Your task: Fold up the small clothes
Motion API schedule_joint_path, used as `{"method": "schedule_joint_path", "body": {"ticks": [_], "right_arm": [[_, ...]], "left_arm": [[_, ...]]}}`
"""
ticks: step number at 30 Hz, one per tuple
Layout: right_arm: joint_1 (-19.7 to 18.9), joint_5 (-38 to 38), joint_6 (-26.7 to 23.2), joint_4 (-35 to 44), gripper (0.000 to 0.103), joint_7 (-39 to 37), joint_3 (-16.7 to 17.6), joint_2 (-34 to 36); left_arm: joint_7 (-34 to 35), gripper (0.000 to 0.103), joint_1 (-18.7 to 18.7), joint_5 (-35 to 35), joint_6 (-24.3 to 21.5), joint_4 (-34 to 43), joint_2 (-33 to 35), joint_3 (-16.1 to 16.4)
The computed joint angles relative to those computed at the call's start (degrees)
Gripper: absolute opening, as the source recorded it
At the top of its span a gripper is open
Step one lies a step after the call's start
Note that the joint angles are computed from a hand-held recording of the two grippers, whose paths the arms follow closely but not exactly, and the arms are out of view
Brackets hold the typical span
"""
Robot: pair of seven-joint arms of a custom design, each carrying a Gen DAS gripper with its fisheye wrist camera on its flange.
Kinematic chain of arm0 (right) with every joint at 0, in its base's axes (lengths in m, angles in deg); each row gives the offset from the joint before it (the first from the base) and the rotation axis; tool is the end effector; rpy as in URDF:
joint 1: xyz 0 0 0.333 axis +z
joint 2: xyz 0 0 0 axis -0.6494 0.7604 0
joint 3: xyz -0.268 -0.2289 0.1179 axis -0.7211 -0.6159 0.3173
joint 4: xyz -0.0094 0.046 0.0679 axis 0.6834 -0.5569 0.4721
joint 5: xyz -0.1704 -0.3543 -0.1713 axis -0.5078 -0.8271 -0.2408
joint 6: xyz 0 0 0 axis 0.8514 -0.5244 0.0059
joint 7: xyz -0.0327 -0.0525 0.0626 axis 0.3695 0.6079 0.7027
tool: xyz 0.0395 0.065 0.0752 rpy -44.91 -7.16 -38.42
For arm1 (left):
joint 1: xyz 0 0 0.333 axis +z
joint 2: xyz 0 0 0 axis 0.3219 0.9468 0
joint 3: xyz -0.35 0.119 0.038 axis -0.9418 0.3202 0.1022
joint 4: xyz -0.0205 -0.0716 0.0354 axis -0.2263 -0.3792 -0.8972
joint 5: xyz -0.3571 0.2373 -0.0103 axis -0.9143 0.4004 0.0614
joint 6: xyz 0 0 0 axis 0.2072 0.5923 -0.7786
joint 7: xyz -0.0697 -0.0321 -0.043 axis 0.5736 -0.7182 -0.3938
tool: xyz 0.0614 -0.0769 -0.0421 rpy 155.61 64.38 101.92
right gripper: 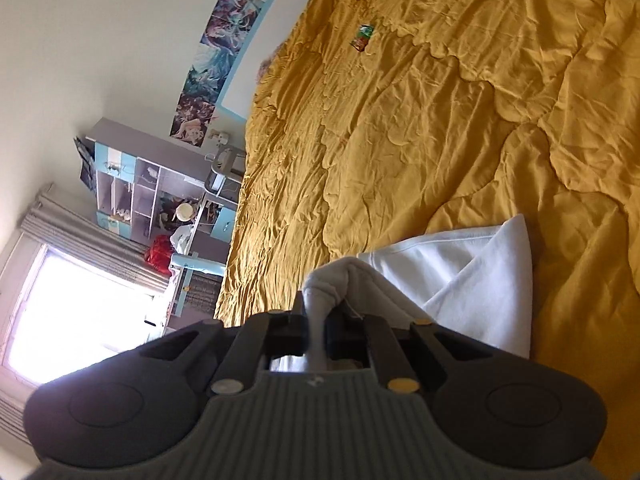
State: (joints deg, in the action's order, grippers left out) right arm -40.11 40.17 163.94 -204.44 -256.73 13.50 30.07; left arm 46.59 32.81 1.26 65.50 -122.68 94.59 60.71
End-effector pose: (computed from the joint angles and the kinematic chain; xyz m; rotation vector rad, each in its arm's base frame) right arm 0.2673 0.2459 0.4680 -0.6071 1.9193 0.0105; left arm 0.5934 0.0254 0.3964 1.6651 -1.3264 0.8504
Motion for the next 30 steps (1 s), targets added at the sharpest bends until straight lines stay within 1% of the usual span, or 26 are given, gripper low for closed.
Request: {"method": "schedule_joint_path", "body": {"ticks": [1, 2, 3, 4, 5, 6, 8, 9, 10, 12, 13, 14, 15, 17, 19, 20, 21, 22, 23, 25, 26, 28, 29, 30], "right_arm": [[-1.3, 0.2, 1.6, -0.1, 0.008, 0.4, 0.3, 1.8], [-2.0, 0.6, 2.8, -0.1, 0.015, 0.5, 0.1, 3.8], [-2.1, 1.3, 3.9, -0.1, 0.027, 0.6, -0.5, 6.0], [-2.1, 2.0, 5.8, -0.1, 0.031, 0.6, -1.4, 9.0], [-2.5, 3.0, 7.5, 0.0, 0.032, 0.6, -1.4, 11.1], [-3.2, 4.0, 10.0, 0.0, 0.033, 0.5, -1.0, 13.2], [-5.1, 7.1, 12.9, 0.1, 0.035, -0.2, 1.4, 15.3], [-5.5, 8.3, 13.2, 0.2, 0.037, -1.0, 2.0, 15.7], [-5.8, 9.4, 13.0, 0.4, 0.040, -2.0, 2.7, 15.8], [-5.6, 10.7, 13.0, 0.6, 0.057, -3.9, 2.8, 16.0], [-5.6, 11.4, 13.8, 0.6, 0.062, -4.8, 2.9, 16.4], [-6.0, 12.3, 15.3, 0.3, 0.069, -6.0, 3.4, 16.5], [-6.5, 13.9, 15.3, 0.2, 0.073, -7.1, 4.3, 15.6], [-6.4, 17.8, 13.2, 0.0, 0.074, -8.6, 5.2, 12.9], [-4.0, 19.9, 11.5, -0.7, 0.075, -9.4, 3.7, 10.2], [-2.3, 20.6, 10.0, -0.9, 0.076, -10.2, 2.6, 8.5], [-0.3, 20.8, 7.2, -1.1, 0.076, -11.5, 1.2, 6.2], [1.0, 20.2, 4.4, -1.1, 0.076, -12.2, 0.2, 4.1], [2.5, 18.7, 0.3, -1.0, 0.076, -13.1, -1.2, 1.5], [6.0, 14.2, -11.1, 0.3, 0.076, -16.9, -4.5, -3.8], [7.0, 11.7, -15.7, 1.2, 0.076, -18.8, -5.4, -5.3], [8.8, 5.4, -28.0, 4.6, 0.075, -24.0, -7.3, -6.4], [8.8, 2.3, -33.6, 6.7, 0.075, -26.0, -7.4, -6.2], [7.9, -1.8, -40.3, 9.3, 0.075, -27.8, -6.2, -5.5]], "left_arm": [[-0.8, 0.023, -0.4, -0.4, 1.0, 0.9, 1.4, -0.3], [-1.7, 0.024, -0.9, -0.6, 2.7, 1.4, 2.3, -0.6], [-3.9, 0.027, -1.6, -0.6, 6.0, 1.7, 2.9, -0.8], [-5.2, 0.031, -2.0, -1.2, 8.9, 1.5, 3.3, -1.1], [-5.8, 0.034, -2.1, -2.7, 11.4, 1.3, 3.6, -1.4], [-5.8, 0.040, -2.0, -5.4, 13.9, 1.0, 4.0, -1.6], [-4.6, 0.041, -1.1, -10.4, 16.8, 0.3, 4.4, -2.0], [-4.0, 0.043, -0.9, -11.2, 18.3, 0.3, 4.4, -2.0], [-3.9, 0.043, -1.1, -10.2, 20.5, 0.2, 4.0, -1.8], [-2.8, 0.043, -1.2, -6.9, 23.0, -0.1, 3.0, -1.5], [-1.7, 0.043, -1.1, -5.9, 23.5, -0.2, 2.5, -1.5], [-0.6, 0.043, -0.8, -5.2, 23.3, -0.5, 2.1, -1.4], [1.2, 0.043, -0.2, -4.9, 22.5, -0.9, 1.5, -1.3], [5.1, 0.043, 0.8, -5.6, 20.0, -1.9, 0.2, -0.9], [9.0, 0.043, 1.7, -5.5, 16.5, -3.3, -1.9, -0.2], [10.8, 0.043, 2.0, -4.8, 14.9, -3.9, -3.0, 0.3], [12.7, 0.043, 2.1, -4.1, 13.9, -4.6, -4.2, 0.8], [14.2, 0.043, 2.1, -3.3, 13.6, -5.3, -5.5, 1.3], [16.0, 0.043, 1.9, -2.0, 14.0, -6.4, -7.4, 1.8], [19.8, 0.043, 1.4, 0.3, 15.1, -8.6, -10.9, 2.7], [21.0, 0.043, 1.0, 1.8, 15.2, -9.2, -12.1, 3.2], [22.3, 0.043, -0.1, 4.8, 16.3, -10.2, -13.8, 3.6], [22.7, 0.043, -0.8, 5.9, 18.5, -11.0, -14.7, 3.5], [22.8, 0.043, -1.6, 6.3, 21.7, -12.1, -15.5, 3.2]]}}
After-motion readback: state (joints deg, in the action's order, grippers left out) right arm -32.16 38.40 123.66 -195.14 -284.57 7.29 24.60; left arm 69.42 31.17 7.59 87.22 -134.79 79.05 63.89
